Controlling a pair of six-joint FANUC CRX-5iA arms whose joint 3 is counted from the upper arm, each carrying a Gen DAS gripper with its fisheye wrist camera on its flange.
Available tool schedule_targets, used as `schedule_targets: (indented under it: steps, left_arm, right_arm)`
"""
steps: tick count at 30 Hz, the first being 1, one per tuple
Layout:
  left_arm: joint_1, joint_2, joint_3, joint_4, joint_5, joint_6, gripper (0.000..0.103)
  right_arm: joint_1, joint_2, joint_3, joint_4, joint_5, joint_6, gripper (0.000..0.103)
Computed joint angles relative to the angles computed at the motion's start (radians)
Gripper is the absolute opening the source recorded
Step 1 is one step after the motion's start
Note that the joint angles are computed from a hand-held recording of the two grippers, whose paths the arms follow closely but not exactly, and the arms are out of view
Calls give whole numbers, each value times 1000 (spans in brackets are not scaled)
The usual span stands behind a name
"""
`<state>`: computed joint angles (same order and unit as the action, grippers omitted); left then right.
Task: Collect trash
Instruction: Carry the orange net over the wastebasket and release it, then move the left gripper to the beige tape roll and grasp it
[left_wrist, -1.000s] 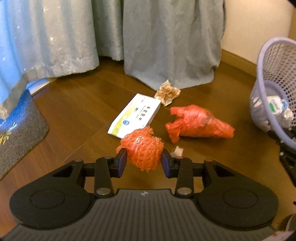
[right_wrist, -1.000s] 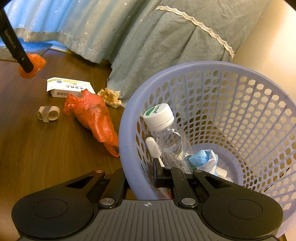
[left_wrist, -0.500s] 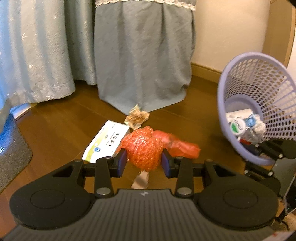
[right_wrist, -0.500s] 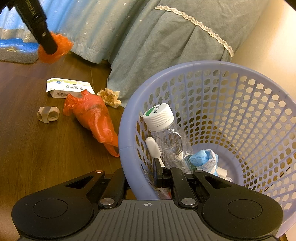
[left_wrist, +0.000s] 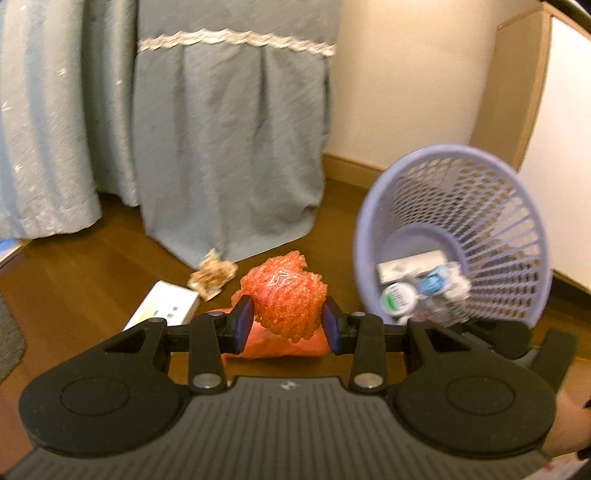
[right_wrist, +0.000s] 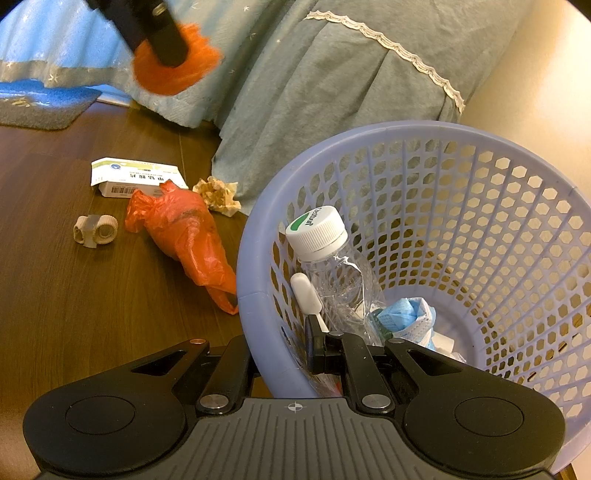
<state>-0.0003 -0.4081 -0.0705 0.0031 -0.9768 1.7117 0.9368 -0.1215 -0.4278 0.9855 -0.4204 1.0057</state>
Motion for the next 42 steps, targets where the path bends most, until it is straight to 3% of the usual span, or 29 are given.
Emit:
schedule_targets:
  steps: [8,15,18,22,37,42]
  left_arm:
    - [-47,58,44,157,97,-143,34]
    - [-109,165,100,222,142,-214,36]
    - [-112,211,97,313,197,-256,48]
    - [-112,212,117,253,207,-233,50]
    - [46,33,7,-48,-20,-14,50]
    - [96,-10,-50,-90,-64,0,50]
  right_arm:
    - [0,0,1,-4,0,3,6]
    - [-3,-2,5,-14,8,-3,6]
    - [-5,-3,3,-10,14,-17,6]
    - [-9,-1,6,-16,19,-20,6]
    - [-11,-2,3,-18,21,-14,6]
    - [-8,-2,5,-20,14,-8,6]
